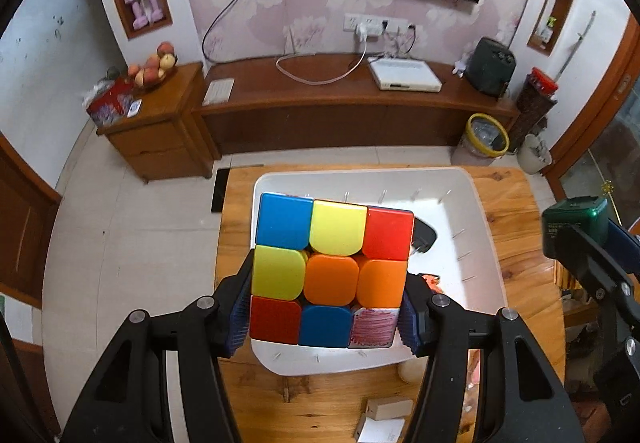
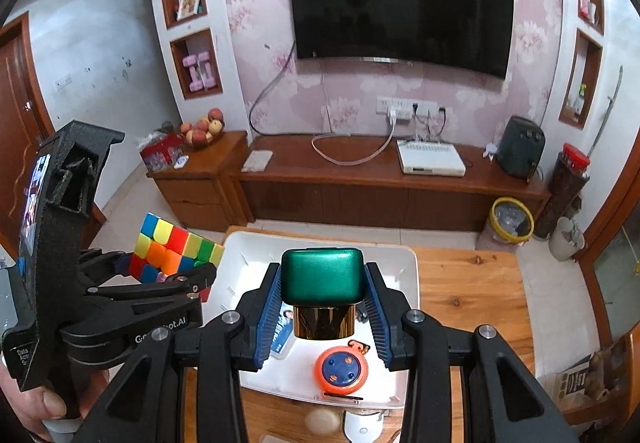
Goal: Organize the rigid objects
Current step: 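Carry the cube and green jar into the bin and release both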
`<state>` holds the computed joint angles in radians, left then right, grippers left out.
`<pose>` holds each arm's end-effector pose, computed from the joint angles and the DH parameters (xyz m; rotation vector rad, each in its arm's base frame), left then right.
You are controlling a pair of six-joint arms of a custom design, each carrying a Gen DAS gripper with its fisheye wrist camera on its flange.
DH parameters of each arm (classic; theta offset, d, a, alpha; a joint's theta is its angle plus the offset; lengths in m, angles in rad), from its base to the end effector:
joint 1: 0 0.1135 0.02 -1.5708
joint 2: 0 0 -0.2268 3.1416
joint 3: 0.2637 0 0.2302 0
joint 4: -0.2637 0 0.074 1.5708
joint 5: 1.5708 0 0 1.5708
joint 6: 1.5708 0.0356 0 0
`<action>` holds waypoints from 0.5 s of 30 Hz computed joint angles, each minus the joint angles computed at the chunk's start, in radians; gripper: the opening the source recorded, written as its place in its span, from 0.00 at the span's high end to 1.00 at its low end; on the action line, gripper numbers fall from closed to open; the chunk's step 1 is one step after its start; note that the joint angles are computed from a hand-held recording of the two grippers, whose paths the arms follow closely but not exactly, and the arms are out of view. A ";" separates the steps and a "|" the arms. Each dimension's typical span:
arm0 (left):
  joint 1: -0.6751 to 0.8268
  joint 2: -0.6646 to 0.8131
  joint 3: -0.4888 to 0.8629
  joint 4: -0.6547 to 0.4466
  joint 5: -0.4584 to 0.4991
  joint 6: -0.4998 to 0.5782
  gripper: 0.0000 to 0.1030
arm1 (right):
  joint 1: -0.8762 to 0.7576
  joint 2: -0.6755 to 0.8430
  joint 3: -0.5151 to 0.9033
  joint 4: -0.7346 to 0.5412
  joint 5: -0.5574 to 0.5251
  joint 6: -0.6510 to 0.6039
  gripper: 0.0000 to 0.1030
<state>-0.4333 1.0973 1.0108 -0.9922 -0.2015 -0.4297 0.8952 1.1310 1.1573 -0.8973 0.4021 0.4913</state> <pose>0.1796 -0.0752 0.2600 -0.0616 2.6127 -0.0345 0.1439 0.1573 0.3029 -0.3004 2.3397 0.1798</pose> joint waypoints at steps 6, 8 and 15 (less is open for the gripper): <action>0.023 0.072 -0.060 0.092 0.026 -0.007 0.40 | -0.069 0.039 -0.102 0.078 -0.069 -0.014 0.61; 0.033 0.108 -0.077 0.126 0.038 -0.010 0.40 | -0.090 0.061 -0.134 0.107 -0.096 -0.019 0.61; 0.054 0.255 -0.113 0.232 0.041 -0.008 0.40 | -0.119 0.187 -0.223 0.217 -0.155 -0.023 0.61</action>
